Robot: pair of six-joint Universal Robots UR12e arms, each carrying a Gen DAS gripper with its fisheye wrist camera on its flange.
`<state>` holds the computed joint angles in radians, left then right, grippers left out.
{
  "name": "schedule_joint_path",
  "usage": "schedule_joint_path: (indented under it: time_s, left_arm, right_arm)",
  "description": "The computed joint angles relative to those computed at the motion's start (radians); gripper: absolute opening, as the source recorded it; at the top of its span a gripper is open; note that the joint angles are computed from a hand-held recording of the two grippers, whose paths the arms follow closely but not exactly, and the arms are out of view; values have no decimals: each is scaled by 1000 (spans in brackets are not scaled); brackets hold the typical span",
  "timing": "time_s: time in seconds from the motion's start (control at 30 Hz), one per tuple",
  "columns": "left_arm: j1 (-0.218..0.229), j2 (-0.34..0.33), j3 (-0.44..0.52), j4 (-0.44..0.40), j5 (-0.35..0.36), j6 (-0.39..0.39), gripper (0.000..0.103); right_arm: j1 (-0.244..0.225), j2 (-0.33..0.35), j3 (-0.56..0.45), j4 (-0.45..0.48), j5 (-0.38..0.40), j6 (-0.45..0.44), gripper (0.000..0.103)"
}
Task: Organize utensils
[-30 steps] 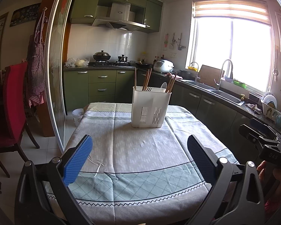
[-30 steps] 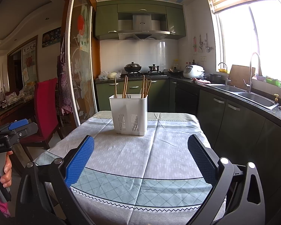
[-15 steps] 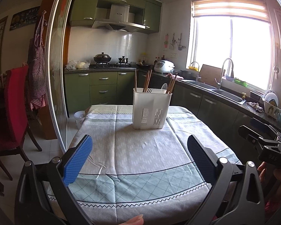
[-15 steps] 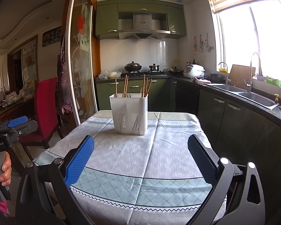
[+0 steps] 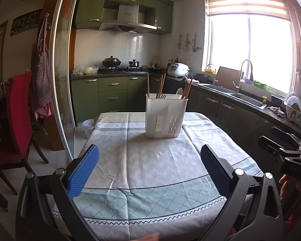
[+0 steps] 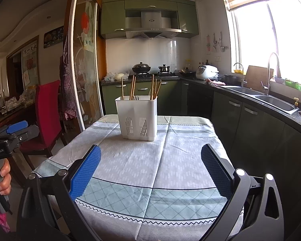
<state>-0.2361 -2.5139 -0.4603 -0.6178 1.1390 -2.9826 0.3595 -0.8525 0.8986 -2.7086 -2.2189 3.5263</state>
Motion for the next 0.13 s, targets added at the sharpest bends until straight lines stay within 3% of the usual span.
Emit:
schedule_joint_path:
  time_s: [0.13]
  left_arm:
    - [-6, -28, 56, -50, 43, 12, 96]
  right_arm:
    - [-4, 3, -4, 18, 6, 7, 98]
